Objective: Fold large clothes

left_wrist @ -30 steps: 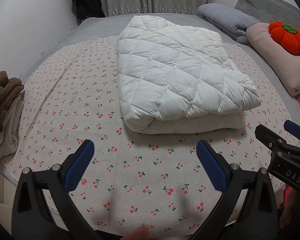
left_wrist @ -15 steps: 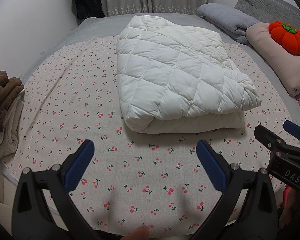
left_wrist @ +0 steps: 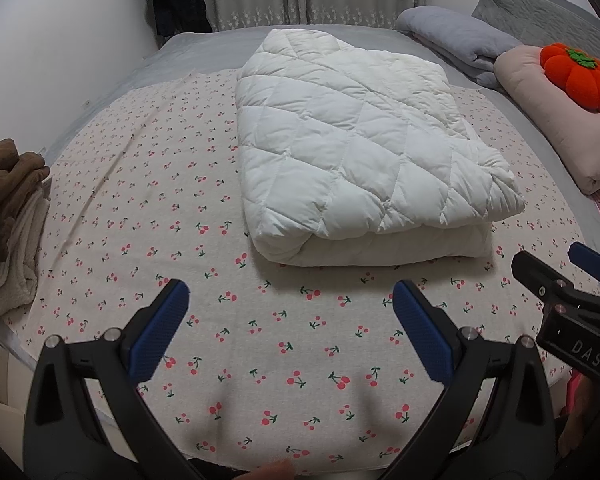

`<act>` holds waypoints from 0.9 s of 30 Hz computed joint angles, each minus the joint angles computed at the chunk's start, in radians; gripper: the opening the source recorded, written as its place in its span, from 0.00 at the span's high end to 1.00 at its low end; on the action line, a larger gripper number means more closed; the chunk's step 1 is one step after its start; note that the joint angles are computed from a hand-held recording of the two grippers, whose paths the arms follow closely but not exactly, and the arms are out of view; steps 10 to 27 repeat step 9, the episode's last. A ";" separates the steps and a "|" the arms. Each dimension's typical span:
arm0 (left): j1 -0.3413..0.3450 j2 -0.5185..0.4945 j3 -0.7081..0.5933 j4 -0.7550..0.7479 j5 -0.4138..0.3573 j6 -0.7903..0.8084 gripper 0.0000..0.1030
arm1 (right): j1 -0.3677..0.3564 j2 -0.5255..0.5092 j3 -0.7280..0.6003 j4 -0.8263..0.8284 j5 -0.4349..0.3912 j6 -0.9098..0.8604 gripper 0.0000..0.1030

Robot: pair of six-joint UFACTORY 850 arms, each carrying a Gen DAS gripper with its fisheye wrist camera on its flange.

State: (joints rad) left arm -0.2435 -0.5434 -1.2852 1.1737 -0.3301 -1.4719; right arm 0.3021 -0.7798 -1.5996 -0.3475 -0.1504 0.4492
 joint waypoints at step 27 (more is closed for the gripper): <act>0.004 -0.010 -0.009 -0.037 0.011 0.038 0.01 | -0.003 -0.008 -0.009 0.053 -0.003 -0.060 0.08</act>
